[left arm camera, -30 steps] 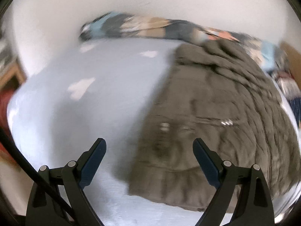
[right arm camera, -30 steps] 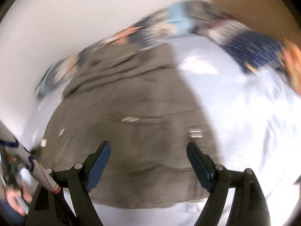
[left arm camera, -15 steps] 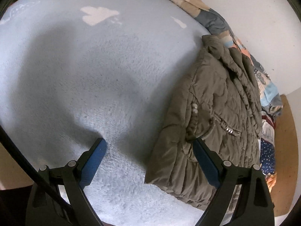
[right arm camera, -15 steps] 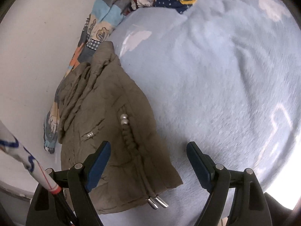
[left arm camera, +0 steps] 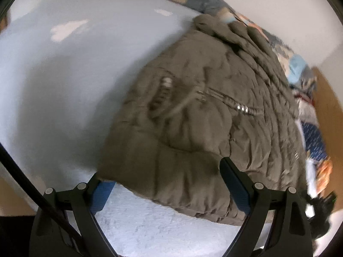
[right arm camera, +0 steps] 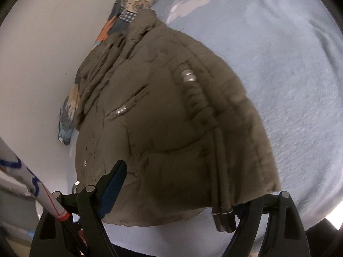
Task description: Fold large clothes
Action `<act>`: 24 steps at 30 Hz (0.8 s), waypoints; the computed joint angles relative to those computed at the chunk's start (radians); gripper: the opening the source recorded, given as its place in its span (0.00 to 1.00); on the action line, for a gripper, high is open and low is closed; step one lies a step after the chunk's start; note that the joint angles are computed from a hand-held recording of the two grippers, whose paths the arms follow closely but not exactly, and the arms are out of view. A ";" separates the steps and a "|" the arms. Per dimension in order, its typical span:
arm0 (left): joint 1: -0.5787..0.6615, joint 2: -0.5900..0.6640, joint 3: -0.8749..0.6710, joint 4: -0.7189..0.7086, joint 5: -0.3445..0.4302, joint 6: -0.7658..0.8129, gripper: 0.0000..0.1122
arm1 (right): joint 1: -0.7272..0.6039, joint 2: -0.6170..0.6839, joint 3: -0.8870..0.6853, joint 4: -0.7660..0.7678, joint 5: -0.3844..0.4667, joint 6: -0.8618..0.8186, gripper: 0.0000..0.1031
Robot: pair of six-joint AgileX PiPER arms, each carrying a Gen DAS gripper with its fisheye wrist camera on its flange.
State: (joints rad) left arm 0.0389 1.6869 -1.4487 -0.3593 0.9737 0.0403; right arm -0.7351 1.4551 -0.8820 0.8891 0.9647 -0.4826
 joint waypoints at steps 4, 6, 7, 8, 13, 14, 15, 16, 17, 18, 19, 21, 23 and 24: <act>-0.083 -0.023 0.024 0.145 -0.080 -0.055 0.62 | 0.005 -0.017 0.008 -0.033 -0.044 0.033 0.36; -0.135 -0.036 0.042 0.254 -0.120 -0.097 0.59 | 0.030 -0.033 0.004 -0.072 -0.074 0.052 0.35; -0.165 -0.041 0.053 0.319 -0.138 -0.126 0.59 | 0.064 -0.049 -0.002 -0.122 -0.105 0.084 0.35; -0.199 -0.045 0.065 0.389 -0.158 -0.165 0.59 | 0.117 -0.061 -0.010 -0.195 -0.146 0.130 0.35; -0.311 -0.058 0.132 0.659 -0.230 -0.320 0.59 | 0.204 -0.039 -0.035 -0.347 -0.191 0.232 0.37; -0.318 -0.063 0.145 0.689 -0.238 -0.333 0.59 | 0.207 -0.033 -0.039 -0.354 -0.190 0.232 0.38; -0.325 -0.060 0.144 0.708 -0.237 -0.344 0.59 | 0.211 -0.028 -0.041 -0.361 -0.191 0.234 0.39; -0.332 -0.060 0.145 0.727 -0.237 -0.357 0.59 | 0.214 -0.026 -0.043 -0.364 -0.193 0.238 0.41; -0.330 -0.061 0.148 0.733 -0.238 -0.358 0.59 | 0.218 -0.025 -0.042 -0.367 -0.196 0.239 0.41; -0.329 -0.061 0.149 0.736 -0.240 -0.358 0.59 | 0.224 -0.025 -0.041 -0.374 -0.203 0.243 0.42; -0.331 -0.060 0.150 0.744 -0.240 -0.364 0.59 | 0.239 -0.026 -0.042 -0.389 -0.211 0.260 0.42; -0.339 -0.058 0.151 0.763 -0.241 -0.379 0.59 | 0.250 -0.029 -0.039 -0.407 -0.221 0.268 0.42; -0.349 -0.055 0.153 0.788 -0.244 -0.397 0.59 | 0.250 -0.035 -0.032 -0.408 -0.228 0.262 0.43; -0.354 -0.054 0.154 0.798 -0.244 -0.405 0.59 | 0.255 -0.034 -0.032 -0.409 -0.233 0.266 0.43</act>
State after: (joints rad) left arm -0.3151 1.6331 -1.2951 0.4385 0.7301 -0.3650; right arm -0.4801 1.4211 -0.9142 0.4802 0.7319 -0.2163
